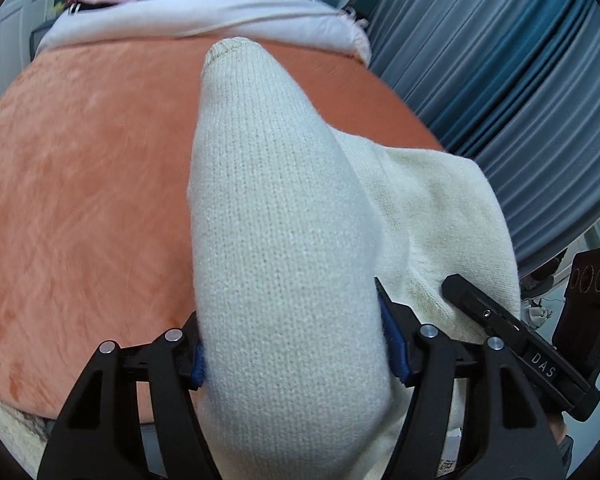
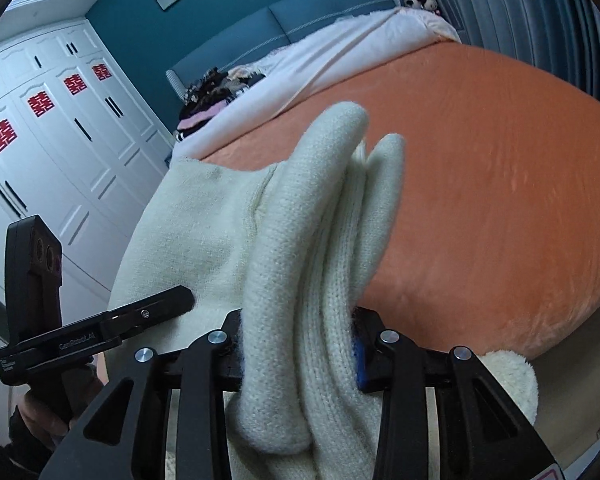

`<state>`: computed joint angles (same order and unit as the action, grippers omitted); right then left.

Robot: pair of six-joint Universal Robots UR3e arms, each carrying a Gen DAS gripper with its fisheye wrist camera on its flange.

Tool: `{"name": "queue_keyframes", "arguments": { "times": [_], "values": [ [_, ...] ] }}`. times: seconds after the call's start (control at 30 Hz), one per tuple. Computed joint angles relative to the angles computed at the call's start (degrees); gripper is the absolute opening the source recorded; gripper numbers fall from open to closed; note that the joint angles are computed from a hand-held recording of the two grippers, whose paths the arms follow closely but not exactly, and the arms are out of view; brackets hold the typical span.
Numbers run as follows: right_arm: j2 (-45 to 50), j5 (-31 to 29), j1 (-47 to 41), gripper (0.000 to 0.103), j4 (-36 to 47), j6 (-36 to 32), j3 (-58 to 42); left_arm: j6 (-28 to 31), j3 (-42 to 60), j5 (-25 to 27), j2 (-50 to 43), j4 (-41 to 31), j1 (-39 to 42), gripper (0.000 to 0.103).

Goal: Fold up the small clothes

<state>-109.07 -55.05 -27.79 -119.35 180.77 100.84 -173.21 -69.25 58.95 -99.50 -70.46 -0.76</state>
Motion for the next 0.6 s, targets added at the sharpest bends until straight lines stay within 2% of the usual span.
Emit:
{"name": "queue_keyframes", "arguments": {
  "times": [0.13,0.33,0.6],
  "values": [
    [-2.8,1.8,-0.5,0.035,-0.5,1.7,-3.9,1.0,2.5,-2.1,3.0,0.7,1.3,0.064],
    [-2.4,4.7,0.8,0.035,-6.5,7.6,-10.6,4.7,8.4,-9.3,6.6,-1.6,8.3,0.064],
    [10.4,-2.1,13.6,0.035,-19.4,17.8,-30.0,10.1,26.0,-23.4,4.3,-8.1,22.6,0.064]
  ]
}}
